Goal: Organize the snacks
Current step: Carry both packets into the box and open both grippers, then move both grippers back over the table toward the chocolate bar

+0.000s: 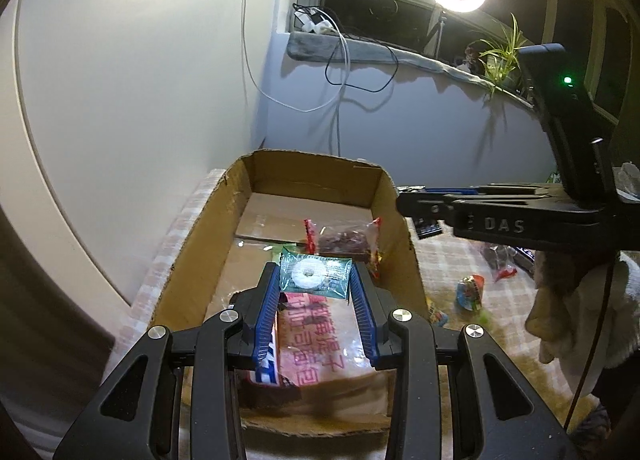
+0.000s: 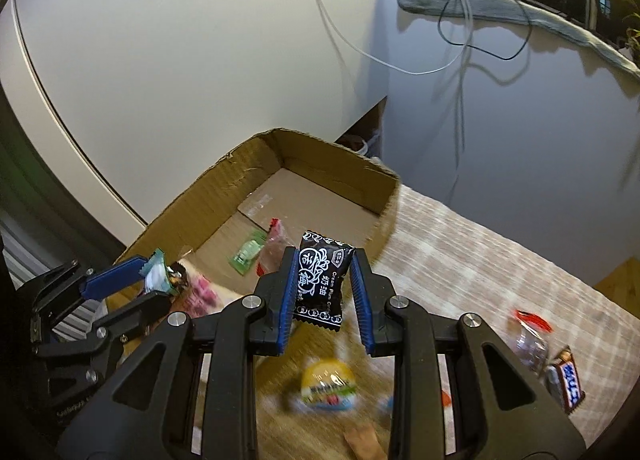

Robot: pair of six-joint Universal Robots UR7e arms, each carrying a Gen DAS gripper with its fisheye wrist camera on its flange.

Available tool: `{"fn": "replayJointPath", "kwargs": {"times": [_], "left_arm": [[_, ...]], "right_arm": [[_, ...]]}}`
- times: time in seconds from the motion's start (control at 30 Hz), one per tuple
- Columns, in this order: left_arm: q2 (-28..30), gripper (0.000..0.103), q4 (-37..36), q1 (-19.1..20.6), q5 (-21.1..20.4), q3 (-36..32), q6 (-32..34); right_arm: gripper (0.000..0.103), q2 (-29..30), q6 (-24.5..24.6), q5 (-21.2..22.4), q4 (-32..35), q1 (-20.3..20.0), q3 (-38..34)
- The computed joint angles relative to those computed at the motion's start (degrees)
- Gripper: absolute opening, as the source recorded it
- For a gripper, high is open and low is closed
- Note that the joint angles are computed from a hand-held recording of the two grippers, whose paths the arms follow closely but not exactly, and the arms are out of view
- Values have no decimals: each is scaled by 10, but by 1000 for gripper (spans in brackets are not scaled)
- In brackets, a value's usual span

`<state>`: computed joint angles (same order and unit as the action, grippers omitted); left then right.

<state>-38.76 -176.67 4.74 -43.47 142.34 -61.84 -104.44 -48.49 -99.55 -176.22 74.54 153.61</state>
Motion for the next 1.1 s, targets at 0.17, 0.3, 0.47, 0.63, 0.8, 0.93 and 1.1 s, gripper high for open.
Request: {"fn": "replayJointPath", "kwargs": {"times": [0.17, 0.3, 0.47, 0.63, 0.8, 0.93, 1.1], "left_arm": [[4, 35, -16, 9, 0, 2, 9], [4, 35, -23, 14, 1, 4, 13], [2, 36, -22, 15, 1, 6, 10], [-1, 38, -15, 13, 3, 7, 4], [-3, 40, -11, 12, 5, 8, 0], [-9, 52, 1, 4, 9, 10, -12], [-13, 57, 14, -5, 13, 9, -24]], "right_arm": [[27, 50, 8, -8, -26, 14, -7], [27, 69, 10, -11, -35, 21, -10], [27, 78, 9, -12, -46, 28, -9], [43, 75, 7, -13, -47, 33, -8], [59, 69, 5, -8, -55, 36, -6], [79, 55, 4, -4, -62, 35, -1], [89, 25, -1, 1, -56, 29, 4]]}}
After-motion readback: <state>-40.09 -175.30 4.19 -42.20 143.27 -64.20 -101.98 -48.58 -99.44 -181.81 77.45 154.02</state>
